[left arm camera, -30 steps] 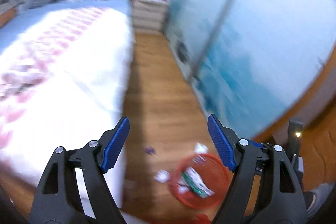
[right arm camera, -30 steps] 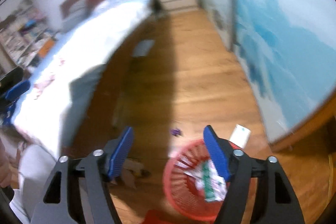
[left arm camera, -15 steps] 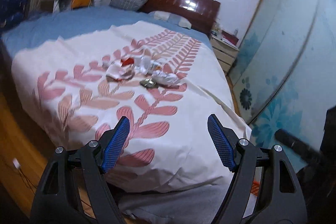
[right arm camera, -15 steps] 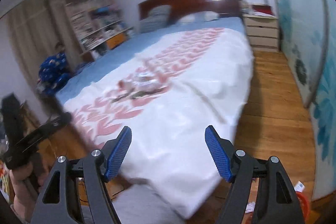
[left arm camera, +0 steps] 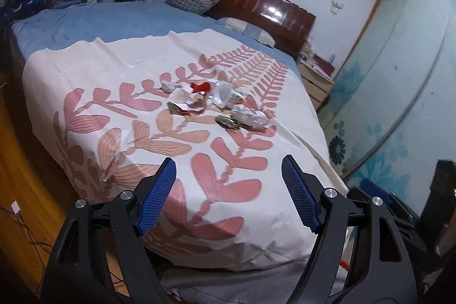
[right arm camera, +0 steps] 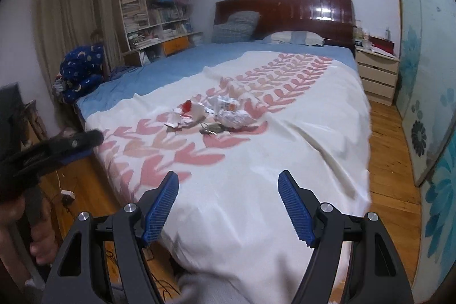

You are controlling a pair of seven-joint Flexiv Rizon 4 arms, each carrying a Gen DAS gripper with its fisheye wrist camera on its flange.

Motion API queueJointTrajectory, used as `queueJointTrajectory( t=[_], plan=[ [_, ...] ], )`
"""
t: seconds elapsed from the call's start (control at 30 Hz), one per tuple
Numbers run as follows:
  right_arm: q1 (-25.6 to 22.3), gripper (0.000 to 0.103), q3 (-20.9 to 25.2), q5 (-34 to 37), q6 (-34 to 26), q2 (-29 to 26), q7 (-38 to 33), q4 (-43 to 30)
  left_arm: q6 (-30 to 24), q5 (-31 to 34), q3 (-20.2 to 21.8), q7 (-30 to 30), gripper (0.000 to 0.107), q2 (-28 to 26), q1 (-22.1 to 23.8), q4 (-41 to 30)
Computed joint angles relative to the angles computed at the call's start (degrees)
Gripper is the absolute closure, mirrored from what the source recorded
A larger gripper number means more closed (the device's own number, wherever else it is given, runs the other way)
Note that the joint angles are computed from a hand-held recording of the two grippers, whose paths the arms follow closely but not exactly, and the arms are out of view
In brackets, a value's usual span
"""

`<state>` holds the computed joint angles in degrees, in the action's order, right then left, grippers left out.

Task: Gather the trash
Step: 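Move both tools back toward the remaining trash on the bed, then grasp the red-and-white carton with the left tool while the right tool reaches the gold can lid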

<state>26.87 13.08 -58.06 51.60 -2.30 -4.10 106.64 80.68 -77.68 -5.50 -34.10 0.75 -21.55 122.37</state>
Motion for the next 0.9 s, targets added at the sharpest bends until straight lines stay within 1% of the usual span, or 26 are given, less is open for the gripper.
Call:
queueJointTrajectory(
  t=[0.1,0.17,0.2,0.23,0.3,0.33,0.37,0.43,0.47,0.5,0.53,0.57,0.6,0.63,0.7,0.73,0.87,0.9],
  plan=[
    [-0.36,0.031,-2.73,0.76,5.75,-6.52,0.44,-5.14,-1.26,-0.57,0.52,-0.79,0.03,-0.89,1.03,-0.92],
    [0.63,0.031,-5.1,1.39,5.84,-12.58,-1.48,-10.96,-2.35,-2.38,0.71,-0.95,0.031,-1.39,1.78,-1.41],
    [1.12,0.031,-5.94,4.01,5.26,-16.33,-4.47,-14.85,-3.19,-3.52,0.78,-0.89,0.031,-1.49,2.11,-1.56],
    [1.52,0.031,-6.54,6.04,5.22,-18.56,-6.27,-17.3,-4.11,-4.52,0.87,-1.0,0.031,-1.56,2.46,-1.68],
    [2.25,0.033,-7.38,11.15,2.43,-24.86,-12.31,-24.97,-4.94,-5.92,0.92,-1.39,0.031,-1.76,2.97,-1.71],
    [2.32,0.035,-7.45,13.85,1.45,-27.41,-14.82,-28.49,-5.04,-5.06,0.97,-2.17,0.031,-1.94,3.29,-1.69],
    [2.57,0.037,-7.71,15.6,0.86,-28.81,-16.27,-30.6,-4.74,-3.88,0.93,-3.05,0.031,-2.14,3.51,-1.66],
    [2.54,0.037,-8.11,19.68,0.23,-32.41,-18.9,-36.09,-4.22,-0.5,0.97,-5.1,0.031,-2.51,4.06,-1.54],
    [2.67,0.037,-8.57,20.99,0.14,-33.46,-19.59,-37.44,-4.2,1.42,1.01,-6.15,0.031,-2.66,4.36,-1.51],
    [2.48,0.037,-8.22,23.61,-1.76,-35.24,-21.36,-40.2,-4.25,2.7,0.97,-6.71,0.031,-2.79,4.6,-1.54],
    [2.64,0.043,-8.11,25.57,-3.45,-36.06,-22.31,-41.51,-4.56,3.46,0.95,-7.05,0.031,-2.93,4.86,-1.67],
    [2.07,0.06,-6.91,29.05,-6.09,-37.78,-24.63,-44.38,-5.0,4.28,0.9,-7.38,0.031,-3.12,5.12,-1.87],
    [1.18,0.07,-5.53,32.59,-6.98,-38.86,-26.45,-45.96,-5.28,5.12,0.82,-7.74,0.031,-3.41,5.35,-2.15],
    [1.13,0.075,-5.84,33.87,-6.21,-38.79,-26.73,-45.76,-5.58,6.19,0.78,-8.19,0.031,-3.76,5.65,-2.49],
    [1.75,0.078,-7.11,35.28,-4.79,-38.36,-27.19,-44.96,-5.9,8.44,0.58,-9.31,0.031,-4.66,6.2,-3.34],
    [2.38,0.082,-8.1,35.36,-3.43,-37.85,-27.28,-43.93,-6.26,9.25,0.52,-9.68,0.031,-5.01,6.55,-3.68],
    [4.04,0.083,-11.43,34.44,3.64,-33.86,-24.48,-36.5,-7.16,9.11,-0.48,-10.14,0.031,-7.71,7.91,-6.59],
    [4.17,0.083,-11.63,34.14,5.86,-32.59,-23.74,-34.17,-7.02,10.25,-0.65,-10.93,0.031,-8.89,8.3,-7.75]
  ],
)
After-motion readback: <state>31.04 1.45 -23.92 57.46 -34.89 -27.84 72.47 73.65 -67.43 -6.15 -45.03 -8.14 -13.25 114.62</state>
